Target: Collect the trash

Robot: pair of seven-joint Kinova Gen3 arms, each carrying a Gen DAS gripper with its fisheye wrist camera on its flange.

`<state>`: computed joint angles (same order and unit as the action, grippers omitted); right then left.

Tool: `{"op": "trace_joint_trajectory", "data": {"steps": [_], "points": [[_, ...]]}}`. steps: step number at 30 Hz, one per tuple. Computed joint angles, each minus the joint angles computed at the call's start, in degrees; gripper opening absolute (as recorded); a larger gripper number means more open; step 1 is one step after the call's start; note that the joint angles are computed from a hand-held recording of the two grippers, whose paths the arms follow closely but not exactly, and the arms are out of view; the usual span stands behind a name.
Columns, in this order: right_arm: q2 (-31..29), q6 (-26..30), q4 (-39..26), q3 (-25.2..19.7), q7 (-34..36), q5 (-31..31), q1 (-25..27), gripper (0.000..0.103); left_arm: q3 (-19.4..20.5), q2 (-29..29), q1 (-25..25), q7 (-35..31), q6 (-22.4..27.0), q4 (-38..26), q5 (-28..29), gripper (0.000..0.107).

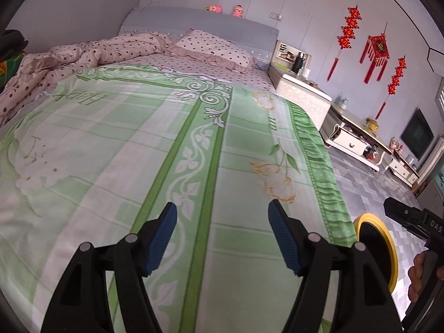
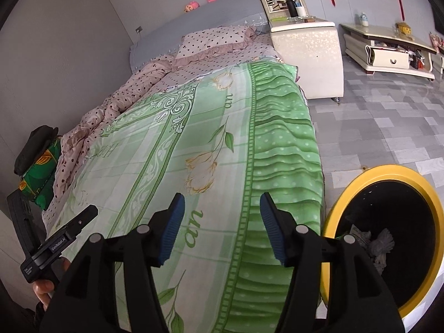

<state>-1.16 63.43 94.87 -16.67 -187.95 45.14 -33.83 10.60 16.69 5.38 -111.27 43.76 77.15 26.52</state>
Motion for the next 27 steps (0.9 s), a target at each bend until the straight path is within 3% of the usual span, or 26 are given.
{"op": "trace_joint_trajectory", "data": {"steps": [6,8,13,20,27], "points": [[4.54,3.14,-3.79,0.62,-1.09,2.88,-3.31,0.074,-0.55,-1.93,-3.11,-3.07,-4.83,4.46,2.42,0.078],[5.55,4.98,-4.57,1.09,-1.95,4.59,-5.01,0.085,-0.60,-2.75,-4.12,-4.37,-6.47,5.96,3.68,0.082],[8.41,11.78,-7.00,2.00,-5.21,10.37,-10.37,0.094,-0.21,-5.18,-6.18,-9.42,-10.01,9.60,7.91,0.091],[11.28,21.69,-9.28,3.02,-8.40,16.15,-17.09,0.095,-0.67,-9.43,-7.18,-16.85,-12.89,14.38,16.31,0.095],[12.92,30.93,-10.24,3.19,-11.44,21.81,-22.90,0.095,-3.07,-14.72,-4.27,-23.55,-17.72,19.39,23.49,0.095]]}}
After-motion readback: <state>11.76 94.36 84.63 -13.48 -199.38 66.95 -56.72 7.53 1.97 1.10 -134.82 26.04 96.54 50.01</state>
